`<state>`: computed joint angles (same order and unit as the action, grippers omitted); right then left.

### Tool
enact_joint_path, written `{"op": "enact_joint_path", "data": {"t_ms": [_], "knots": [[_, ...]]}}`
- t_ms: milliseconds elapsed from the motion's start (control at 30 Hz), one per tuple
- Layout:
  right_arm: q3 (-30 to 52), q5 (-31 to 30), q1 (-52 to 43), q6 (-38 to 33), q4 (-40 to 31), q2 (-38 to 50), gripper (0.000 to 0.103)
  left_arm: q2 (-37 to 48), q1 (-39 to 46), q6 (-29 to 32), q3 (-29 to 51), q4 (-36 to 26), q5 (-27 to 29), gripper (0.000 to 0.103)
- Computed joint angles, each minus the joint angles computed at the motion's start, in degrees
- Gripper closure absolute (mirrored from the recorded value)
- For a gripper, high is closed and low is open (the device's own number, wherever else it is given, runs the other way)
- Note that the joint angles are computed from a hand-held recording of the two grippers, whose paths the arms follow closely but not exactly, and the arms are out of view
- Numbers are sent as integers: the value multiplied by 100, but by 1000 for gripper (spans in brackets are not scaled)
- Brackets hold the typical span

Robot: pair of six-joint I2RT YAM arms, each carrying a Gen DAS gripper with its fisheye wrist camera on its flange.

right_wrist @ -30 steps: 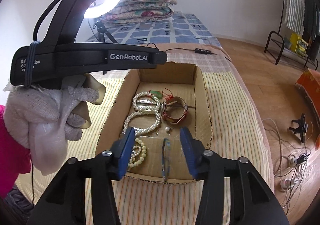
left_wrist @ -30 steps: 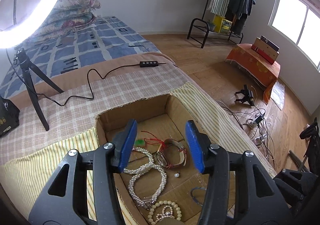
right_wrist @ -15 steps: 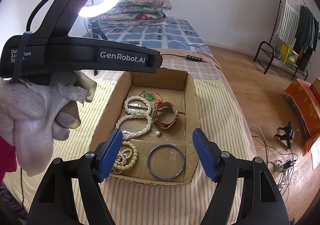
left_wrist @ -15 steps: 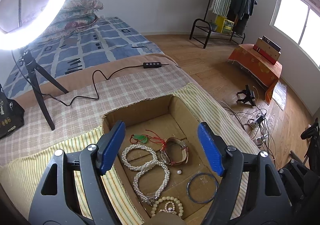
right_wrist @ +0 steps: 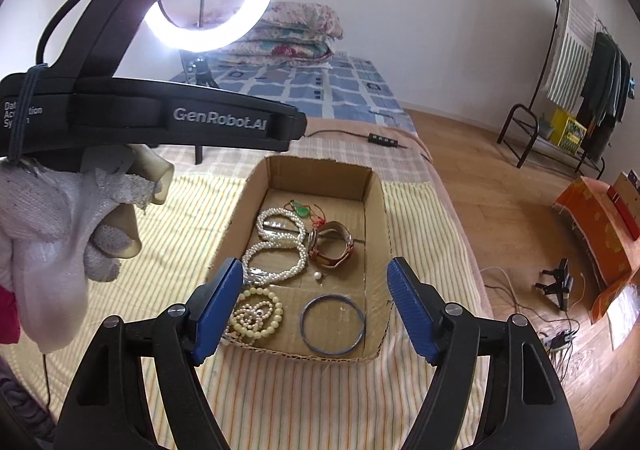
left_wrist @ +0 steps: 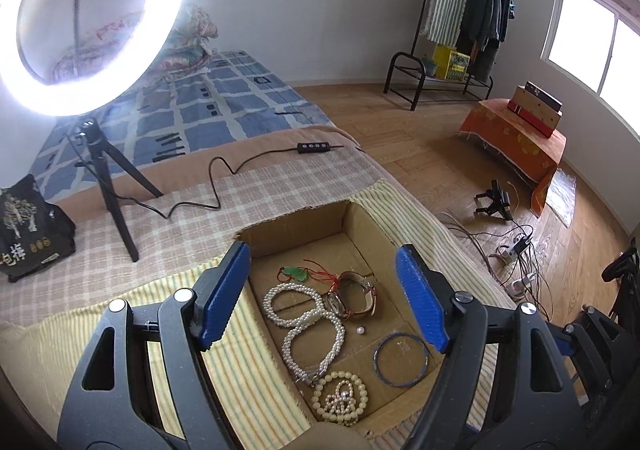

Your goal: Organize jewelry

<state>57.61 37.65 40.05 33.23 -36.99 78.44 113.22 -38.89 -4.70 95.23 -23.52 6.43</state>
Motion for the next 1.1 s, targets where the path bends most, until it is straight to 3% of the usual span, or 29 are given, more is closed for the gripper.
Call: {"op": "enact_joint_path", "data": {"t_ms": [567, 700, 1100], "knots": [[857, 1131, 1214, 1194, -1420, 299, 28, -2495, 447, 284, -2000, 229, -51, 25], [947, 1301, 1447, 1533, -1661, 322, 27, -3166, 593, 341, -2508, 266, -26, 16], [1052, 1794, 1936, 2634, -2237, 394, 23, -4758, 807, 521, -3777, 99, -71, 7]]}}
